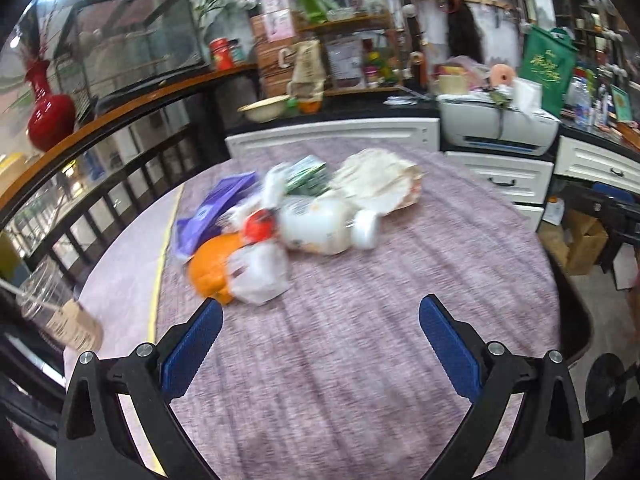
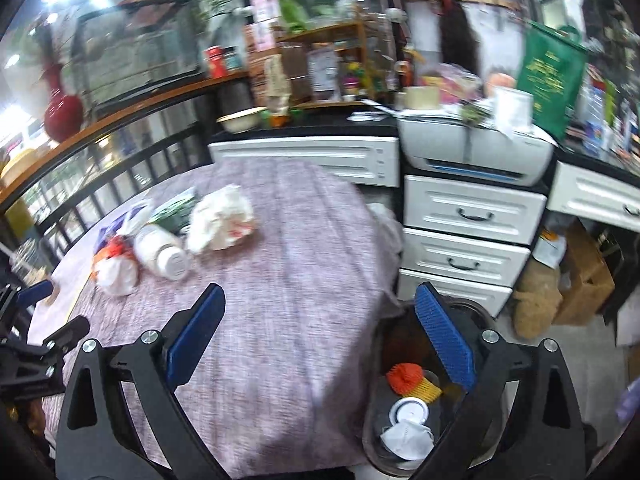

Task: Collect trash
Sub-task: 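Move both tools back from the bin to the table, then grasp the white plastic bottle with the right tool and lift it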

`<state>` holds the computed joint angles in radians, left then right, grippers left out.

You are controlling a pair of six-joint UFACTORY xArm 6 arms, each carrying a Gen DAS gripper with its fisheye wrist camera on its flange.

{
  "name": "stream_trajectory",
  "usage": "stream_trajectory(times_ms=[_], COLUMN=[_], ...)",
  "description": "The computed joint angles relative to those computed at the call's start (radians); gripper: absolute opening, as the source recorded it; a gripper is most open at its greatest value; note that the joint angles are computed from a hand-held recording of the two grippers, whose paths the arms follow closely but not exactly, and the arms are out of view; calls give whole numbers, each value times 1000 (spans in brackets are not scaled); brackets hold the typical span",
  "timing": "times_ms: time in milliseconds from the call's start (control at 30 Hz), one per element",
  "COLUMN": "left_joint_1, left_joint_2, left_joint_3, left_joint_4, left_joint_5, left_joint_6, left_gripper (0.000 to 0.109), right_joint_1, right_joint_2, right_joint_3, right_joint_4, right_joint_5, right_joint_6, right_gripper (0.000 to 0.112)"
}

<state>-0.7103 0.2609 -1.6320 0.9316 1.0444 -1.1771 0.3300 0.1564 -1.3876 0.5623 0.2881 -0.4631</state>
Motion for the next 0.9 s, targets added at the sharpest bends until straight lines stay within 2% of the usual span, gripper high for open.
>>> stream_trajectory(times_ms=[333, 533, 633, 833, 900], left_joint_1=[105, 131, 136, 166, 173], left_joint_2=[-194, -219, -198, -209, -217], left_joint_3=[249, 288, 271, 301, 314], left_joint_4=[-32, -28, -32, -70, -74], left_joint_5=[-12, -53, -75, -158, -168], left_joint_6=[-144, -159, -125, -128, -133], left_gripper=[97, 97, 93, 86, 86], right_joint_1=[85, 133, 154, 177, 183], right_joint_2=[91, 185, 253, 454, 525], right_joint_3=[-140, -275, -368, -669, -781], right_joint_4=[83, 69, 20, -104, -136], right_joint_5=[130, 223, 243, 403, 452], right_joint_6=[-140, -161, -145, -165, -181], right_gripper=[94, 94, 92, 78, 78])
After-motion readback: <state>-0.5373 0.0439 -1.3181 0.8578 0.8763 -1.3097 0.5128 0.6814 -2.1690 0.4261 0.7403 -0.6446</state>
